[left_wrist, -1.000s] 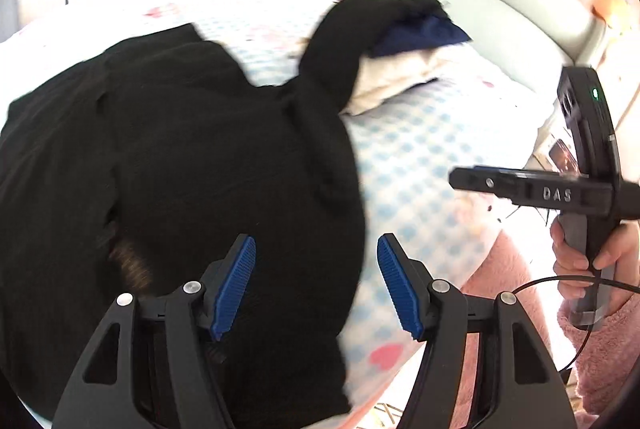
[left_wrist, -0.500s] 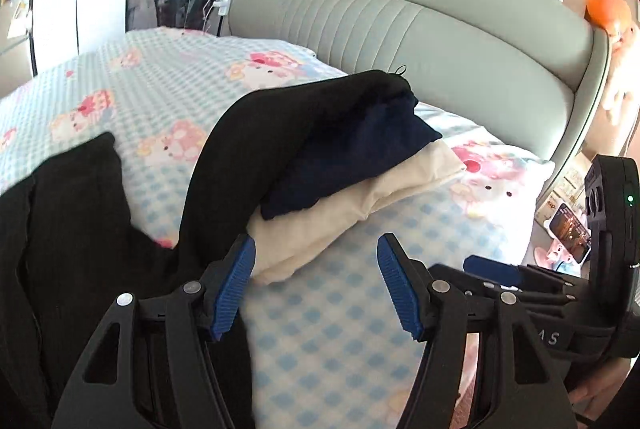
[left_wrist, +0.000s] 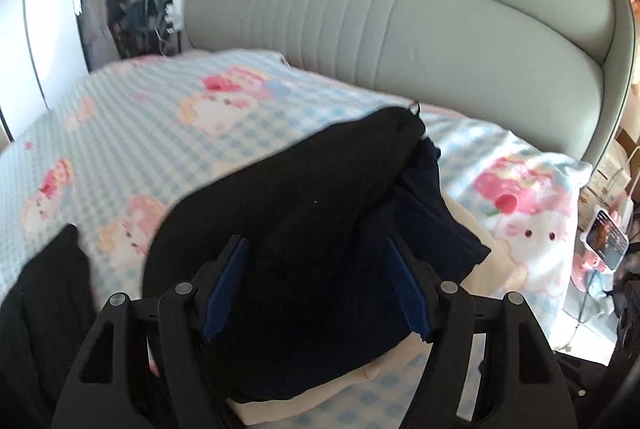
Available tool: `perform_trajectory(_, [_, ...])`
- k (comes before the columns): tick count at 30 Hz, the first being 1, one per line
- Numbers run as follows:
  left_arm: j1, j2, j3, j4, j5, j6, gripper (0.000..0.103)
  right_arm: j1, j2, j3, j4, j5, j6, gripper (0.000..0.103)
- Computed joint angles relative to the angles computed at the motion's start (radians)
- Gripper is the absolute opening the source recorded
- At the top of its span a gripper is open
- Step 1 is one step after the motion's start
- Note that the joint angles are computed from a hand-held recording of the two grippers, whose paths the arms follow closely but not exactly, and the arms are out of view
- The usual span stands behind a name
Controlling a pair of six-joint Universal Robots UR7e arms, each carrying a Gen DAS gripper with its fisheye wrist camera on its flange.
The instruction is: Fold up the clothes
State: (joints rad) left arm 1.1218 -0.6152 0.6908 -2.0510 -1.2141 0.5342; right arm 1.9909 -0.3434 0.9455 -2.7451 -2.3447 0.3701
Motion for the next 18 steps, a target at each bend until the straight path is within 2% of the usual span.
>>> perform_trajectory(1, [-0.001, 0.0, 0.008, -0.013, 0.022, 0.008, 0.053, -0.003, 0.007, -0.007, 0.015, 0.016, 0.009, 0.067])
perform_trajectory(2, [-0.003, -0.012, 0.044, -0.069, 0.04, 0.02, 0.026, -0.005, 0.014, -0.016, 0.033, 0.03, 0.017, 0.066])
perform_trajectory(4, [0.008, -0.036, 0.06, -0.1, -0.004, -0.026, 0.019, -0.006, 0.027, -0.03, 0.06, 0.054, 0.028, 0.066])
perform_trajectory(6, [0.014, -0.071, 0.086, -0.145, -0.04, -0.074, 0.016, -0.002, 0.04, -0.042, 0.078, 0.063, 0.032, 0.066])
perform_trajectory(10, [0.023, -0.195, 0.221, -0.291, -0.083, -0.113, 0.015, 0.012, 0.058, -0.06, 0.099, 0.067, 0.042, 0.067])
perform_trajectory(15, [0.051, -0.442, 0.475, -0.475, -0.103, -0.209, 0.015, 0.044, 0.107, -0.129, 0.126, 0.079, 0.009, 0.067])
perform_trajectory(18, [0.111, -0.611, 0.638, -0.584, -0.115, -0.319, 0.015, 0.06, 0.153, -0.193, 0.173, 0.101, -0.01, 0.067])
